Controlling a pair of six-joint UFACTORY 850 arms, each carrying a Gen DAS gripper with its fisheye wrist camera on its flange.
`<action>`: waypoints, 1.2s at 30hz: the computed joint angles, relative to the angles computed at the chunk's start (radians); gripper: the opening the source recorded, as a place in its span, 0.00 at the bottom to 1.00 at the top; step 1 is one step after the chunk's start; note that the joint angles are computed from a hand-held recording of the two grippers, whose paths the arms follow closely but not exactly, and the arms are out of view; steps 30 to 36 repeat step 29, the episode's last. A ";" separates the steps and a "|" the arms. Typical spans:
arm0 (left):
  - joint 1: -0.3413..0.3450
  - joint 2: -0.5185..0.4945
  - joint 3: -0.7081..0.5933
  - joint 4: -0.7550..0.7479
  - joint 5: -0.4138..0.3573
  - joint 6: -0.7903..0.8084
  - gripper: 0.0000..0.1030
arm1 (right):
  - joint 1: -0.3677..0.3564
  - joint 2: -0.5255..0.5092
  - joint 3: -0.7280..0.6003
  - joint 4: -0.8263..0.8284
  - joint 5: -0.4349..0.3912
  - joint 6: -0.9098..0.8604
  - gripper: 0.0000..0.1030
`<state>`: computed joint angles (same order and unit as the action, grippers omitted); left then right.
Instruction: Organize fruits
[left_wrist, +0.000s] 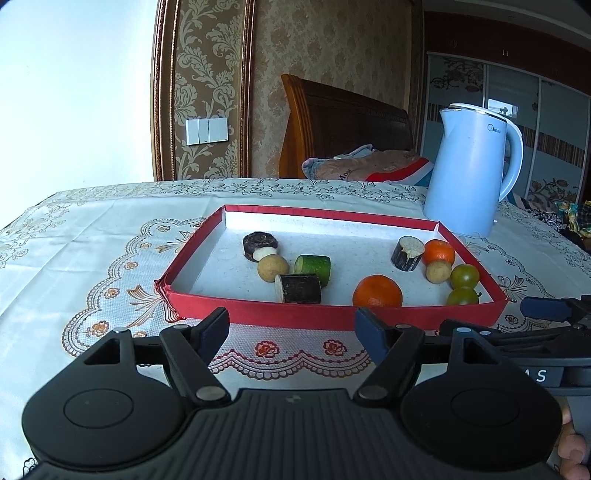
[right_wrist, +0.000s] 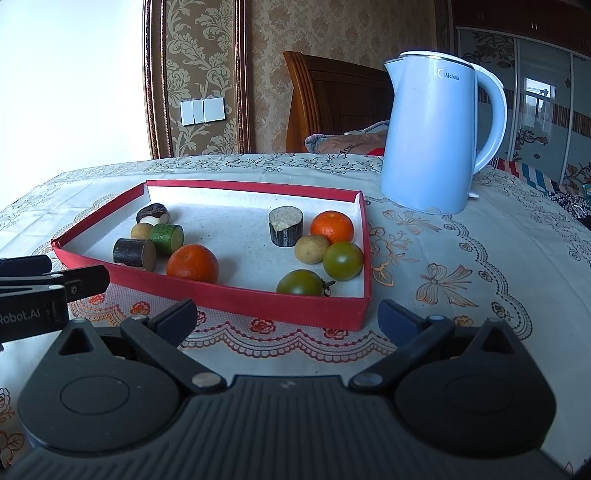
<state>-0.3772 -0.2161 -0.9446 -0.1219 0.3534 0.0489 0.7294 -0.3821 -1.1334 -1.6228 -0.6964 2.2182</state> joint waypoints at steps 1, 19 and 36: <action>-0.002 0.001 0.002 -0.013 0.004 0.016 0.73 | 0.000 0.000 0.000 0.001 0.000 0.000 1.00; -0.005 0.001 0.001 -0.021 0.004 0.041 0.77 | 0.001 -0.002 -0.001 0.002 0.000 -0.003 1.00; 0.001 0.005 0.004 -0.034 -0.006 0.047 0.77 | 0.000 0.005 0.006 0.007 0.016 -0.016 1.00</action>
